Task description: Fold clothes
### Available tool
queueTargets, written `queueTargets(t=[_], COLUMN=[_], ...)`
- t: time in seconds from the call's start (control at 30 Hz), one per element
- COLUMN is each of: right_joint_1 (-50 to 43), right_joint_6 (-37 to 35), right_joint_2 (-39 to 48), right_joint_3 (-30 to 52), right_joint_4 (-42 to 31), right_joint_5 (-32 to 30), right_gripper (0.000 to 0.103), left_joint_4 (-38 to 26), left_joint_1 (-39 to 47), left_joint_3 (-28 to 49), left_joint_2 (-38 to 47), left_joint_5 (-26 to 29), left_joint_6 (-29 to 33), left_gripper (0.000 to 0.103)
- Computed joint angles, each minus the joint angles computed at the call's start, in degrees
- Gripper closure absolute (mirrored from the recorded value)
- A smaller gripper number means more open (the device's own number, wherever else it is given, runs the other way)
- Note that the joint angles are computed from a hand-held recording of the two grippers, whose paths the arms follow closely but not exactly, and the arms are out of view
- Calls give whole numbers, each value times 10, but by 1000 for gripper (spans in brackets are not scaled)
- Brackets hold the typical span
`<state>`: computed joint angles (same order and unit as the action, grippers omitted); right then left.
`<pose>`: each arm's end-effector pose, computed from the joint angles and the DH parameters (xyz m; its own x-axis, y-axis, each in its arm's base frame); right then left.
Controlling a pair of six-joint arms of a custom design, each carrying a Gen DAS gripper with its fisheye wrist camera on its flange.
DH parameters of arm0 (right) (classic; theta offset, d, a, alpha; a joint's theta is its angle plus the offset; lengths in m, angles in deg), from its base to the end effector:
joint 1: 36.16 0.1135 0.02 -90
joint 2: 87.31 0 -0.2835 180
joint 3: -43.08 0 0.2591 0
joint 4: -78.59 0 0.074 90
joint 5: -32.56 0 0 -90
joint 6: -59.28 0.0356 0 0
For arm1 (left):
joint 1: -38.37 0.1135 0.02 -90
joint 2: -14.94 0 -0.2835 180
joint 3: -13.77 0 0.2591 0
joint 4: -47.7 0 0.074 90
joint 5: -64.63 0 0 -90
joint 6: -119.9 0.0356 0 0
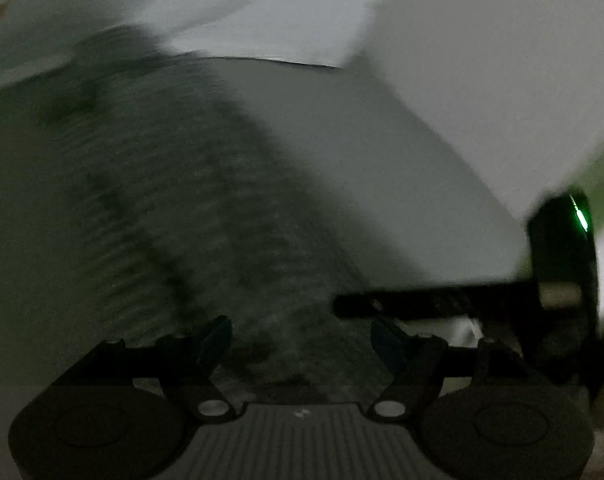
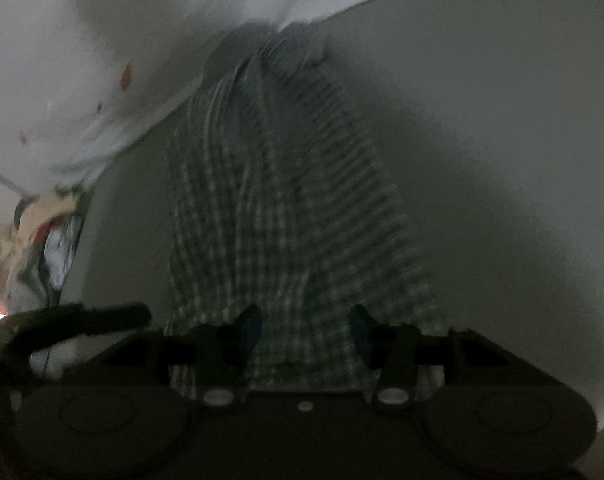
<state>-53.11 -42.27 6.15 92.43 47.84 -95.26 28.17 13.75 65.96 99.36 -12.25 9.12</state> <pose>0.2453 -0.0519 0.1176 -0.9201 0.1151 -0.3744 -0.1093 0.8424 0.5276 0.2502 -0.1235 0.1721 -0.8568 0.0126 -0.5154 0.2454 0.8891 -0.3863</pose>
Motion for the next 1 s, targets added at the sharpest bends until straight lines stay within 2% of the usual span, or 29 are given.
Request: queueTargets(t=[0.07, 0.1, 0.13, 0.2, 0.27, 0.3, 0.37, 0.43, 0.5, 0.53, 0.57, 0.63, 0.77, 0.9, 0.93, 1.0], right_joint_1=[17, 29, 38, 37, -5, -29, -52, -42, -9, -1, -5, -24, -29, 5, 20, 48], right_joint_6=[-12, -24, -35, -54, -98, -121, -177, -218, -223, -219, -219, -215, -163, -57, -26, 18], right_joint_2=[24, 29, 30, 5, -16, -26, -28, -15, 7, 10, 9, 8, 27, 100, 120, 155], right_joint_3=[9, 10, 8, 6, 24, 35, 58, 61, 66, 68, 75, 98, 157, 238, 254, 282], right_joint_4=[-4, -9, -11, -22, -84, -119, -179, -188, -174, -169, -172, -186, -157, -74, -38, 36], right_joint_5=[-3, -1, 1, -12, -68, -82, -56, 22, 101, 118, 107, 58, -18, -62, -64, -43], right_gripper=[56, 84, 98, 99, 100, 100, 100, 98, 94, 92, 89, 51, 51, 51, 51, 56], left_joint_4=[4, 5, 3, 6, 17, 22, 31, 36, 29, 27, 25, 24, 27, 63, 77, 89], left_joint_1=[26, 37, 48, 66, 77, 80, 85, 86, 85, 85, 86, 94, 118, 141, 145, 156], left_joint_3=[-19, -24, -24, -33, -50, -55, -62, -64, -55, -48, -40, -21, 43, 113, 130, 174], left_joint_2=[-6, -7, -8, -14, -28, -31, -29, -22, -18, -17, -18, -11, 37, 103, 120, 163], left_joint_5=[-4, 0, 5, 8, 8, 7, 6, 1, -3, -6, -10, -8, -7, -3, -4, -8], left_joint_6=[-49, -69, -86, -110, -123, -129, -140, -150, -154, -153, -150, -145, -124, -97, -94, -90], left_gripper=[26, 26, 26, 26, 26, 26, 26, 26, 26, 26, 26, 26, 26, 27, 31, 47])
